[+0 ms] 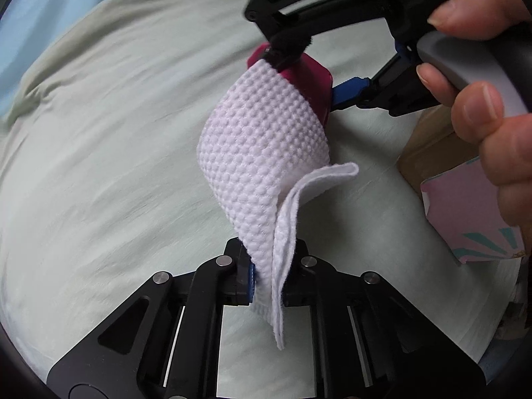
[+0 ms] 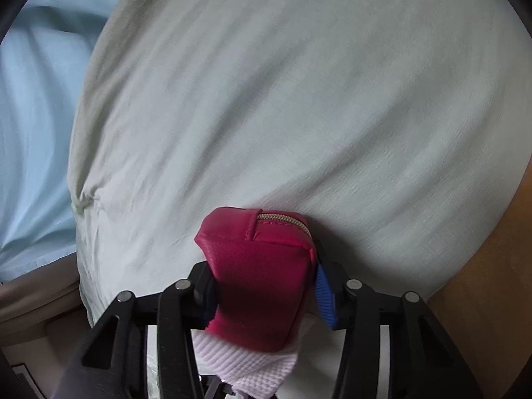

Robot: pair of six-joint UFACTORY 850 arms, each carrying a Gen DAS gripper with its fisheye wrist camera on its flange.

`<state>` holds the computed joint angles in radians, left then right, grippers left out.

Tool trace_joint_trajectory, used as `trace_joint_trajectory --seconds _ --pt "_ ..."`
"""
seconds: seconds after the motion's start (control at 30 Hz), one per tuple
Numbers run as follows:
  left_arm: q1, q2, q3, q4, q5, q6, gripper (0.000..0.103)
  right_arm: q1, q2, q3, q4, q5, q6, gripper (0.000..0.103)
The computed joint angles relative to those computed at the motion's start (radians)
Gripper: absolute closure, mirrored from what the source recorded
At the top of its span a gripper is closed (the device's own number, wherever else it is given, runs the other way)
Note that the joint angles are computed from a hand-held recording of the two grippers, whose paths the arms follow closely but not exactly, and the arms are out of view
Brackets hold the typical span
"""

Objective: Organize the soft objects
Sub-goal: 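Grasp the white mesh cloth with the left tool while the right tool grasps the pink pouch, then carry the mesh cloth and pink pouch into the box and open both tools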

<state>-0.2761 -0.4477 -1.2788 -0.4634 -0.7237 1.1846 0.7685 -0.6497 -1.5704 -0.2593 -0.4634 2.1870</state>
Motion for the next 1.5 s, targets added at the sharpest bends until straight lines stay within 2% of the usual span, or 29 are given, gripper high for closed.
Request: trace_joint_trajectory --seconds 0.27,0.53,0.8,0.9,1.03,1.27,1.37,1.5 --pt "0.061 0.059 -0.023 -0.010 -0.040 -0.063 0.095 0.029 0.039 -0.022 -0.095 -0.055 0.057 0.060" --pt "0.103 0.202 -0.009 -0.048 -0.079 -0.102 0.095 0.085 0.071 -0.116 -0.198 -0.194 0.094 0.060" --pt "0.118 0.354 -0.005 -0.058 -0.162 -0.159 0.095 0.180 0.144 -0.193 -0.293 -0.395 0.099 0.060" --pt "0.116 0.404 -0.014 -0.077 -0.203 -0.173 0.095 0.227 0.190 -0.203 -0.317 -0.495 0.069 0.060" --pt "0.074 0.468 -0.018 -0.080 -0.234 -0.224 0.095 0.273 0.237 -0.205 -0.332 -0.602 0.025 0.060" --pt "-0.062 0.549 0.011 -0.035 -0.224 -0.376 0.095 0.357 0.404 -0.057 -0.344 -0.721 -0.022 0.060" --pt "-0.142 0.572 0.039 0.007 -0.189 -0.482 0.095 0.369 0.476 0.030 -0.331 -0.723 -0.060 0.060" --pt "-0.256 0.570 0.063 0.093 -0.136 -0.680 0.095 0.362 0.574 0.159 -0.293 -0.678 -0.145 0.060"
